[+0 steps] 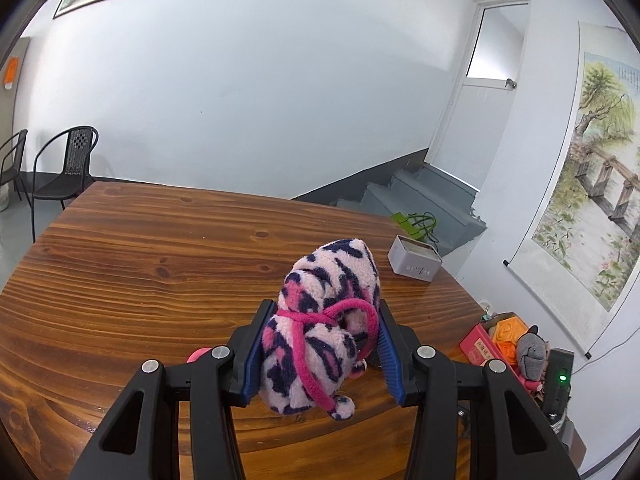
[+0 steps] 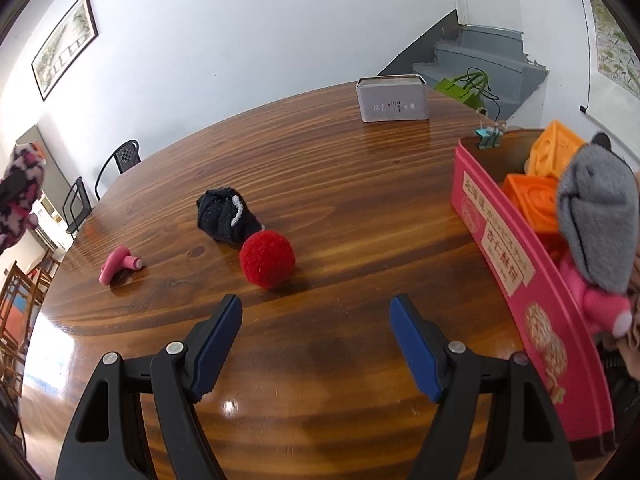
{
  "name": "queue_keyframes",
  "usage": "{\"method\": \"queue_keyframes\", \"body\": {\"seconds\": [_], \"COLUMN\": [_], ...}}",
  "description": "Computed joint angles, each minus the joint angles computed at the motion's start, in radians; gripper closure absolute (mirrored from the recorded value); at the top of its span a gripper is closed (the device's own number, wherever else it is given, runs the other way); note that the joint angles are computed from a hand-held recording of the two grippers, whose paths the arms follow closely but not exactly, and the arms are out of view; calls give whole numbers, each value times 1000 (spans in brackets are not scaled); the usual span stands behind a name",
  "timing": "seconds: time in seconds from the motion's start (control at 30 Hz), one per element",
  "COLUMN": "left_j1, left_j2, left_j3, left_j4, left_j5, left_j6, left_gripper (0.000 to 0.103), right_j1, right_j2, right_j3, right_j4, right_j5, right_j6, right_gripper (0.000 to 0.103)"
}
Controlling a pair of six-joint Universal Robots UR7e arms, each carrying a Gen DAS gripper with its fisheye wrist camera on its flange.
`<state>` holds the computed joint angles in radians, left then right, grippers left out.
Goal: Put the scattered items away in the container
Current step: 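Lift the leopard plush with the left tool, pulling it off the foam tube, then grasp the red pompom with the right tool while the left tool holds the plush, then carry the plush and red pompom over the tin box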
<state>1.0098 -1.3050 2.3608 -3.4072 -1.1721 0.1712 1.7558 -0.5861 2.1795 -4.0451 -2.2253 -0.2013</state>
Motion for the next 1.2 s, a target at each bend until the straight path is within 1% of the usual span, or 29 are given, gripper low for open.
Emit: {"method": "queue_keyframes", "body": {"seconds": [0.13, 0.2, 0.23, 0.27, 0.4, 0.47, 0.5, 0.53, 0.6, 0.77, 0.97, 1.1, 1.2], "left_j1": [4, 8, 10, 11, 21, 26, 28, 28, 25, 7, -6, -17, -25], "left_j2": [-16, -21, -25, -27, -34, -34, -30, -25, -16, 1, 13, 13, 12], "left_j3": [1, 2, 2, 2, 0, -2, -6, -8, -11, -7, -3, 3, 9], "left_j4": [1, -1, -1, -2, -2, 2, 5, 6, 12, 15, 20, 19, 16], "left_j5": [-14, -19, -21, -21, -25, -25, -24, -21, -16, -2, 0, -4, -10], "left_j6": [-4, -5, -5, -5, -13, -15, -13, -11, -12, -5, -6, -4, -1], "left_gripper": [54, 54, 53, 53, 53, 53, 53, 53, 53, 53, 53, 53, 53], "right_j1": [19, 24, 26, 25, 15, 7, 12, 19, 24, 50, 73, 86, 101], "right_j2": [16, 26, 31, 35, 54, 61, 74, 81, 83, 96, 63, 46, 49], "right_j3": [-70, -112, -134, -152, -203, -211, -218, -223, -214, -201, -139, -101, -73], "right_j4": [66, 120, 151, 183, 260, 281, 250, 250, 243, 164, 98, 48, -22], "right_j5": [-22, -32, -41, -46, -70, -70, -86, -103, -97, -105, -69, -61, -69], "right_j6": [-33, -33, -28, -20, 3, 12, -17, -33, -46, -81, -61, -55, -63], "right_gripper": [24, 28, 34, 38, 44, 54, 57, 63, 64, 64, 64, 64, 64]}}
